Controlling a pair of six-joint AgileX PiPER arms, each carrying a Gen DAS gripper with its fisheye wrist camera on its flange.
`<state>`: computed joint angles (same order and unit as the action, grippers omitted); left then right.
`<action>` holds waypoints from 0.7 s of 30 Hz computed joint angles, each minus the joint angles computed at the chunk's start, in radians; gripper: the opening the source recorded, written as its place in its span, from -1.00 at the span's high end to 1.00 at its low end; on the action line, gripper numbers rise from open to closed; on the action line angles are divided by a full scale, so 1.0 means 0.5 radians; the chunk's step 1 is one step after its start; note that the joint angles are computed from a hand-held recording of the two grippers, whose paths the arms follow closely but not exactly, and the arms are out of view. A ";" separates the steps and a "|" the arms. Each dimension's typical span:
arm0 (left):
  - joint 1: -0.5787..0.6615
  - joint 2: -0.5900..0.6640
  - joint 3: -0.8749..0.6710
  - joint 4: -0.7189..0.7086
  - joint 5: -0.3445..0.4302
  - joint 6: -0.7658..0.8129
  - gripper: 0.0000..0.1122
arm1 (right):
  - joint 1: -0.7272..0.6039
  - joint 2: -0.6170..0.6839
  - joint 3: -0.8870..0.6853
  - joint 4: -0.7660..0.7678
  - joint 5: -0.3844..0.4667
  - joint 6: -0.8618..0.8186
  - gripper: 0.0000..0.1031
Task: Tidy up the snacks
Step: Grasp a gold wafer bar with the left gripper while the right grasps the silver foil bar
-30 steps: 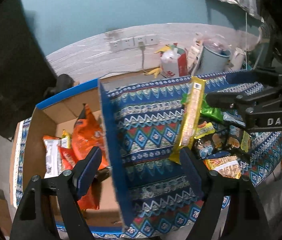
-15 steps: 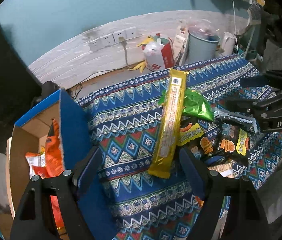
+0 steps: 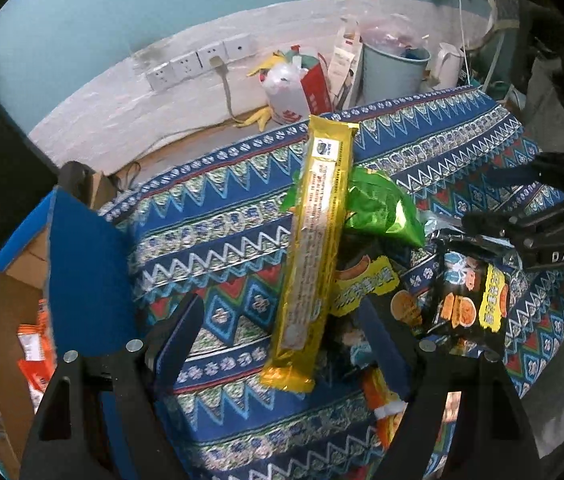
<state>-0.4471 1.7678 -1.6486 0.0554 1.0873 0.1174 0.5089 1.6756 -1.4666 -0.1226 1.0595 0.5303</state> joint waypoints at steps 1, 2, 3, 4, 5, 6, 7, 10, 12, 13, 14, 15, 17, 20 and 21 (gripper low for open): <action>0.002 0.035 -0.028 -0.023 0.011 -0.003 -0.45 | -0.025 -0.009 0.046 0.024 -0.036 -0.025 -0.51; 0.003 0.074 -0.062 -0.043 0.026 -0.010 -0.45 | -0.040 -0.010 0.073 0.037 -0.056 -0.038 -0.50; 0.002 0.100 -0.085 -0.059 0.035 -0.016 -0.45 | -0.061 -0.014 0.115 0.057 -0.081 -0.056 -0.44; 0.001 0.132 -0.117 -0.073 0.047 -0.019 -0.45 | -0.083 -0.018 0.156 0.081 -0.104 -0.079 -0.37; -0.002 0.169 -0.152 -0.081 0.053 -0.024 -0.45 | -0.103 -0.022 0.196 0.106 -0.129 -0.099 -0.36; -0.007 0.189 -0.168 -0.080 0.051 -0.027 -0.45 | -0.120 -0.026 0.229 0.130 -0.150 -0.121 -0.35; -0.013 0.215 -0.190 -0.073 0.052 -0.032 -0.45 | -0.140 -0.032 0.276 0.156 -0.178 -0.145 -0.35; -0.014 0.288 -0.251 -0.088 0.064 -0.053 -0.45 | -0.174 -0.037 0.364 0.224 -0.213 -0.211 -0.24; -0.004 0.334 -0.286 -0.114 0.081 -0.057 -0.45 | -0.193 -0.036 0.404 0.268 -0.239 -0.258 -0.24; -0.003 0.360 -0.304 -0.125 0.087 -0.063 -0.45 | -0.203 -0.031 0.421 0.295 -0.255 -0.288 -0.23; -0.007 0.386 -0.321 -0.126 0.088 -0.072 -0.45 | -0.203 -0.028 0.433 0.298 -0.264 -0.296 -0.22; -0.011 0.406 -0.335 -0.120 0.090 -0.075 -0.45 | -0.199 -0.019 0.439 0.288 -0.270 -0.295 -0.21; -0.025 0.450 -0.359 -0.090 0.087 -0.081 -0.45 | -0.189 -0.018 0.445 0.268 -0.304 -0.293 -0.16; -0.031 0.507 -0.398 -0.076 0.094 -0.082 -0.45 | -0.170 0.000 0.433 0.237 -0.327 -0.274 -0.05; -0.031 0.516 -0.401 -0.072 0.094 -0.087 -0.45 | -0.155 0.004 0.432 0.218 -0.337 -0.272 0.06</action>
<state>-0.4626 2.0257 -1.8490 0.0196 1.1344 0.0738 0.4312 1.6774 -1.2504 -0.0134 0.8908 0.3944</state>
